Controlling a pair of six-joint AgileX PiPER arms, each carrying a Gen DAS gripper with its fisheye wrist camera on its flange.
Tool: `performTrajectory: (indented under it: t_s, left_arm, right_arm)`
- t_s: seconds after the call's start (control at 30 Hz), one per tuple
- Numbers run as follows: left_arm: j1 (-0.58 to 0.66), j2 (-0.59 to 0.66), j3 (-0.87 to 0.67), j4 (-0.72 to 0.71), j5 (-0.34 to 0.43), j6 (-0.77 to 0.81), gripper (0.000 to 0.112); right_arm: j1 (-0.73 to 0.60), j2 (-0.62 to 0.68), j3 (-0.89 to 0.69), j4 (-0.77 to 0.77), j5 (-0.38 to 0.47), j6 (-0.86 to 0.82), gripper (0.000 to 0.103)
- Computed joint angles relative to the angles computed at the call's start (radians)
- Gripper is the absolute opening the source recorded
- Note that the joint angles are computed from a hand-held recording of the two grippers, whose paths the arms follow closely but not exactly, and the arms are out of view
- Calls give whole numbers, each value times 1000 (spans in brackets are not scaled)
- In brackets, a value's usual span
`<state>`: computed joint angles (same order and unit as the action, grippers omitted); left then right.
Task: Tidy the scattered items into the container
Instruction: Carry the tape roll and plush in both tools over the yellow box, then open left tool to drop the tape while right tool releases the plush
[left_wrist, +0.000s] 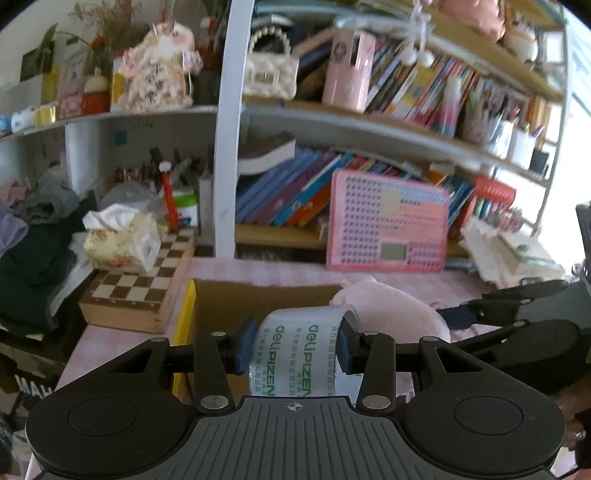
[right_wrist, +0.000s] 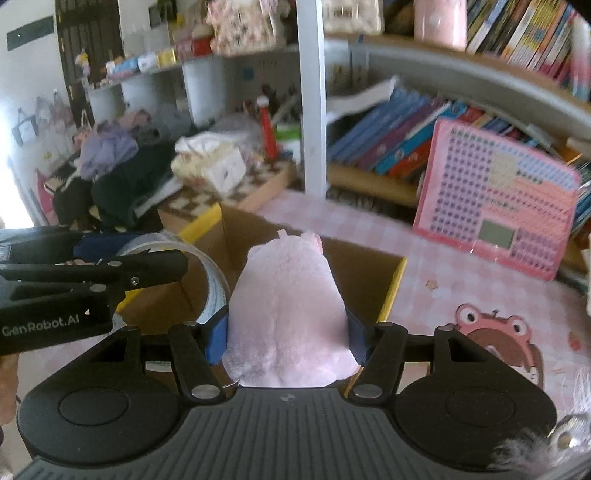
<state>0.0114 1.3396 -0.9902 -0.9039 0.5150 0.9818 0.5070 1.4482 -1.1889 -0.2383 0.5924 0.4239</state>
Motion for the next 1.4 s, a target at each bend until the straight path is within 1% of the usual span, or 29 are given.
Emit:
performTrajectory:
  t_s: [0.1,0.27,0.4,0.43,0.6,0.83,0.93,1.03,1.17,1.2,1.3,1.4]
  left_arm:
    - [-31,55,-32,86,-31,-69,42]
    - [-68,140,-79,212,-72,-173,42]
    - [-91,197,-113,337,-83,-279,42]
    - [-96,209,-122,361,-78,-299,42]
    - [-125,257,-158,456,-71,-387,42]
    - [-151,292,-180,566,-82,-484,42]
    - [-161,293,-176,590,-99,-496,42]
    - [-166,299,-180,613,-98,-516,42]
    - [-168,296,-183,644,-99,-554,44]
    - [-167,295,-184,643,-100,-554,45]
    - [-165,276,-173,660,-119,-576,57]
    - [-156,248,-157,632,-136,-553,58]
  right_arm:
    - [-44,66,-32,94,-4,-122,60]
    - [-78,161,-87,176,11,-283,60]
    - [-89,230,-132,188,35,-368,61]
    - [-90,239,-136,189,30,-394,61]
    - [-90,303,-202,206,77,-490,61]
    - [-97,339,-242,226,104,-563,63]
    - [-103,348,-254,232,110,-585,63]
    - [-108,358,-268,238,115,-590,63]
    - [-111,358,-271,231,108,-567,70]
    - [-109,355,-269,222,105,-561,73]
    - [-111,342,-262,216,97,-550,77]
    - [-114,316,-249,224,88,-542,80]
